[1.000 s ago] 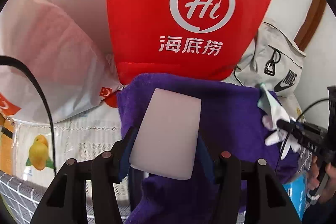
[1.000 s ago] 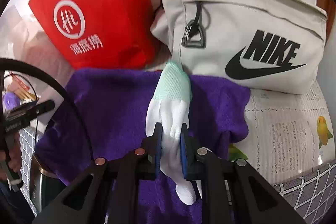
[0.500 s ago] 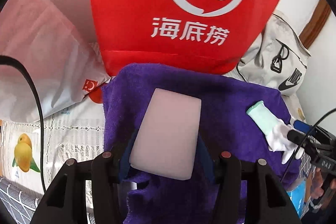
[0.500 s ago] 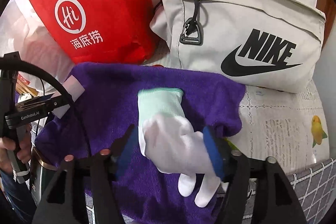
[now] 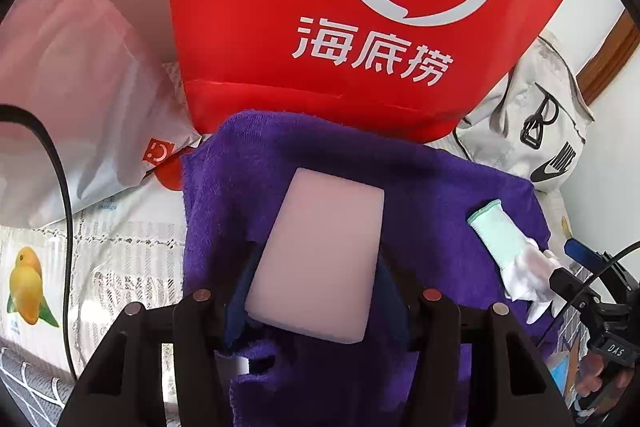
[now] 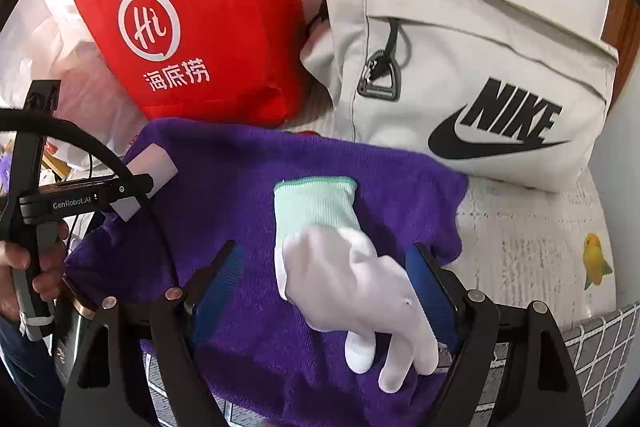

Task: Organize soft objects
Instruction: 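Lower the white sponge block onto the purple towel and open the left tool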

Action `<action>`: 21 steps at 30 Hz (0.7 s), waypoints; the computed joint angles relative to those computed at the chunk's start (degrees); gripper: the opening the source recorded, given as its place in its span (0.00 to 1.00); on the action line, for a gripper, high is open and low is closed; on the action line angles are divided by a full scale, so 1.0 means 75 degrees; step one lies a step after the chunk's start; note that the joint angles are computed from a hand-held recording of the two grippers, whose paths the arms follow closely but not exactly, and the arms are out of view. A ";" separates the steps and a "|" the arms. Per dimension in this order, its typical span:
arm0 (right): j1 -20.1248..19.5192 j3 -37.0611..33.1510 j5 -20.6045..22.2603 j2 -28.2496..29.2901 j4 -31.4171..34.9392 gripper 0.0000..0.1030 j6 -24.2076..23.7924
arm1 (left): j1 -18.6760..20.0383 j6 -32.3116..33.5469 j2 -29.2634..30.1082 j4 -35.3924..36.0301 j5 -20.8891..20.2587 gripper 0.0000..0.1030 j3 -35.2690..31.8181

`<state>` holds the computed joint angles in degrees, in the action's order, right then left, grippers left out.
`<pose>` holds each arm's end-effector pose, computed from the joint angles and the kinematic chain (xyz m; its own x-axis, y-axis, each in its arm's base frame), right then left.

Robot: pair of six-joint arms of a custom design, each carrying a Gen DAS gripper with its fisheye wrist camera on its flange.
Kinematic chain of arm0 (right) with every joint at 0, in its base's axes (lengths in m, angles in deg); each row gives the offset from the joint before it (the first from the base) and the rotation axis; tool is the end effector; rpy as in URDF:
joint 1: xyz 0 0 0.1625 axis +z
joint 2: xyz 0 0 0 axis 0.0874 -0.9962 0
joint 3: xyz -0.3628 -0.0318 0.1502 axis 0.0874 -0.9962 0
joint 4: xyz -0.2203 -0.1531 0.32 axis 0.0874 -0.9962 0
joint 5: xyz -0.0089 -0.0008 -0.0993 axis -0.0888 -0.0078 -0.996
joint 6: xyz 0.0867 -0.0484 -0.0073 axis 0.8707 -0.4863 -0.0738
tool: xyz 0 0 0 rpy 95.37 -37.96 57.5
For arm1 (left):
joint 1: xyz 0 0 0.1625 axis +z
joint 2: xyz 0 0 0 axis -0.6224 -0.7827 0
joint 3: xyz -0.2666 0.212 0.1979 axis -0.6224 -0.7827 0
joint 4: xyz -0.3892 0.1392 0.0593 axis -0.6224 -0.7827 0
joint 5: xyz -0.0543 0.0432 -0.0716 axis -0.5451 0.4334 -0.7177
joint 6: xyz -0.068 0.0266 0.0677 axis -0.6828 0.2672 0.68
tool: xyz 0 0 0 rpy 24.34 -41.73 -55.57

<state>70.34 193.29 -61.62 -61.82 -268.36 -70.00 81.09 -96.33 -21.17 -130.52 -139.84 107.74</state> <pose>0.0196 -0.2698 0.1923 -0.7452 0.2149 0.6313 -0.2357 0.8007 -0.5508 -0.1917 -0.4201 -0.0085 -0.7980 0.4014 -0.4495 0.5000 0.8574 -0.1221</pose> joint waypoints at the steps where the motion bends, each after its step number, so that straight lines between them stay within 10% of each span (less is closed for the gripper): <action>1: 0.0001 -0.0002 -0.0019 0.0069 -0.0135 0.80 -0.0045 | 0.0023 0.0007 -0.0005 0.0006 -0.0028 0.53 -0.0012; 8: -0.0019 -0.0048 0.0061 0.0805 -0.1157 0.80 -0.0205 | -0.0050 -0.0013 0.0024 0.0163 0.0021 0.65 -0.0067; 13: -0.0040 -0.0037 0.0321 0.0115 0.0033 0.80 -0.0145 | -0.0248 -0.0108 0.0017 0.0144 0.0244 0.75 -0.0025; 21: 0.0185 -0.0142 0.0015 0.0508 -0.0402 0.80 -0.0097 | -0.0650 -0.0924 -0.0365 0.1319 0.1017 0.81 -0.0039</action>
